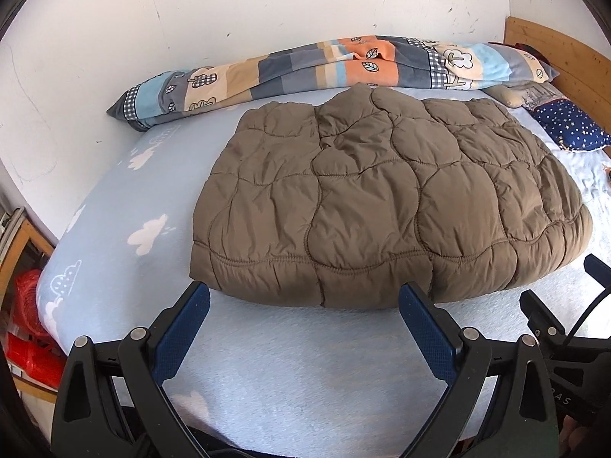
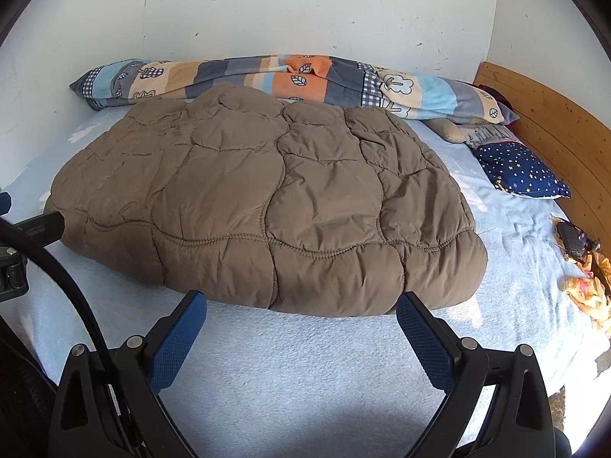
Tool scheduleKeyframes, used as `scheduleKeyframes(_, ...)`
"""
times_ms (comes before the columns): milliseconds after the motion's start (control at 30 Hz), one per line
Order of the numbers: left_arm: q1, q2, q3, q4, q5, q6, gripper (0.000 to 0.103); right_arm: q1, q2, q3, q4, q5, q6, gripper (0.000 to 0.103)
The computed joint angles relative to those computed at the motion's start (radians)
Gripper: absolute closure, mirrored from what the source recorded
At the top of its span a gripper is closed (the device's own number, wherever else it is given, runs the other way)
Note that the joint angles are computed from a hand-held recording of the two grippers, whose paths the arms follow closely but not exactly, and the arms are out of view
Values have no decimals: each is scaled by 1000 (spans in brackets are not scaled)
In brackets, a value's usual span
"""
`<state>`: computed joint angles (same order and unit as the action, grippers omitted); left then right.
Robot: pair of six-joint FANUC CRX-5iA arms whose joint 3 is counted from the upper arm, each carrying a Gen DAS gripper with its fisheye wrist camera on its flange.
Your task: Fold large clothes
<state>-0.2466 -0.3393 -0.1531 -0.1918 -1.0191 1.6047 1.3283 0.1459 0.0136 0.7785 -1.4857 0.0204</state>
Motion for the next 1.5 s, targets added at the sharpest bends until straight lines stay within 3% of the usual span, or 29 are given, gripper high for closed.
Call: scheduleKeyframes(1500, -20, -4, -4, -20, -2, -17, 4, 5, 5, 6, 5, -11, 12, 2)
